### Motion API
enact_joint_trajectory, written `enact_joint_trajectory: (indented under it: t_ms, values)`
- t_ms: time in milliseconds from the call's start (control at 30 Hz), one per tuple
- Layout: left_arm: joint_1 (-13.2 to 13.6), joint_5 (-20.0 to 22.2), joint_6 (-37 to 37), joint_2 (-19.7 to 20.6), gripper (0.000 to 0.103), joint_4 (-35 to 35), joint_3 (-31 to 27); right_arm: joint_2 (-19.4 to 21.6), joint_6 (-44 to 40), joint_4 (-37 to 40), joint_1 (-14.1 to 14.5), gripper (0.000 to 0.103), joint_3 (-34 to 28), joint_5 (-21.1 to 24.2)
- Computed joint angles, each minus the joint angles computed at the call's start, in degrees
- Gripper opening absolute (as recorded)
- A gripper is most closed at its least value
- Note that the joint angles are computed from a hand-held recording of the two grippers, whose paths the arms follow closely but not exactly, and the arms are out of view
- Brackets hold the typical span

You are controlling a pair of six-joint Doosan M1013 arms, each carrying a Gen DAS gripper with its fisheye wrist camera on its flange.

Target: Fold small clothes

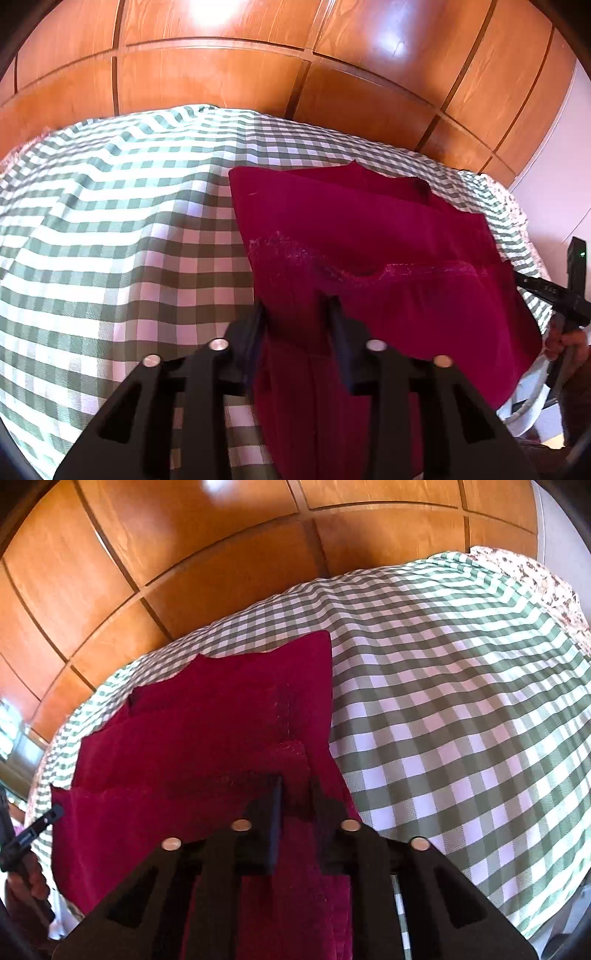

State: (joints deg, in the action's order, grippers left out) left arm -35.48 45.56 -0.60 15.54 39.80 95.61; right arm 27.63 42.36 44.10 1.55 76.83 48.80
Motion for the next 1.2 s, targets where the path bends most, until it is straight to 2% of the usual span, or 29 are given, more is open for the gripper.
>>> enact_joint_trajectory:
  t_ms: [200,300,333,367,400,433,567,600,633,667,733,767,800,1100,1200]
  values:
    - [-0.57,1.73,-0.24,0.34,0.029,1.9,-0.52,0.35,0.74,0.64,-0.15,0.015,-0.58,0.79]
    - [-0.73,2.4,-0.57,0.43,0.029,2.78,-0.67,0.16,0.85,0.9,-0.25,0.028,-0.43,0.83]
    - [-0.75,2.41,-0.72,0.4,0.031,2.93,-0.6,0.06,0.53,1.1,-0.32,0.037,-0.35,0.95]
    - [-0.77,2.53,-1.07,0.38,0.033,3.2,-0.54,-0.07,0.42,1.14,-0.33,0.041,-0.21,0.88]
    - [-0.81,2.79,-1.41,0.39,0.038,3.42,-0.52,-0.2,0.37,1.09,-0.3,0.044,-0.07,0.7]
    - [-0.83,3.07,-1.49,0.41,0.042,3.51,-0.53,-0.26,0.32,1.04,-0.29,0.045,-0.02,0.63]
    - [-0.63,2.93,-1.4,0.45,0.044,3.51,-0.37,-0.47,0.23,0.63,0.0,0.045,0.22,0.26]
    - [-0.48,2.44,-1.37,0.46,0.042,3.55,-0.25,-0.49,0.18,0.37,0.12,0.045,0.27,0.04]
    - [-0.37,2.15,-1.19,0.5,0.034,3.46,-0.23,-0.56,0.22,-0.4,0.38,0.045,0.38,-0.59]
    - [-0.17,1.59,-1.08,0.49,0.026,3.3,-0.12,-0.68,0.35,-1.25,0.61,0.042,0.53,-1.35]
    - [-0.31,1.3,-2.72,0.29,0.008,4.58,0.17,-0.95,0.75,-2.75,1.04,0.019,0.76,-2.54]
    - [-0.68,0.81,-4.84,-0.12,0.008,6.71,0.69,-1.13,0.52,-2.75,1.04,0.016,0.91,-2.86]
    - [-0.99,0.54,-6.2,-0.43,0.007,8.1,1.03,-1.3,0.03,-2.59,0.98,0.008,1.05,-2.97]
    - [-3.8,1.04,-12.84,-3.53,0.007,14.85,3.31,-4.59,-8.81,3.69,-0.71,0.007,3.16,-1.72]
    - [-3.94,1.55,-13.54,-4.18,0.007,16.32,3.13,-4.8,-9.86,5.32,-0.71,0.007,2.26,-1.3]
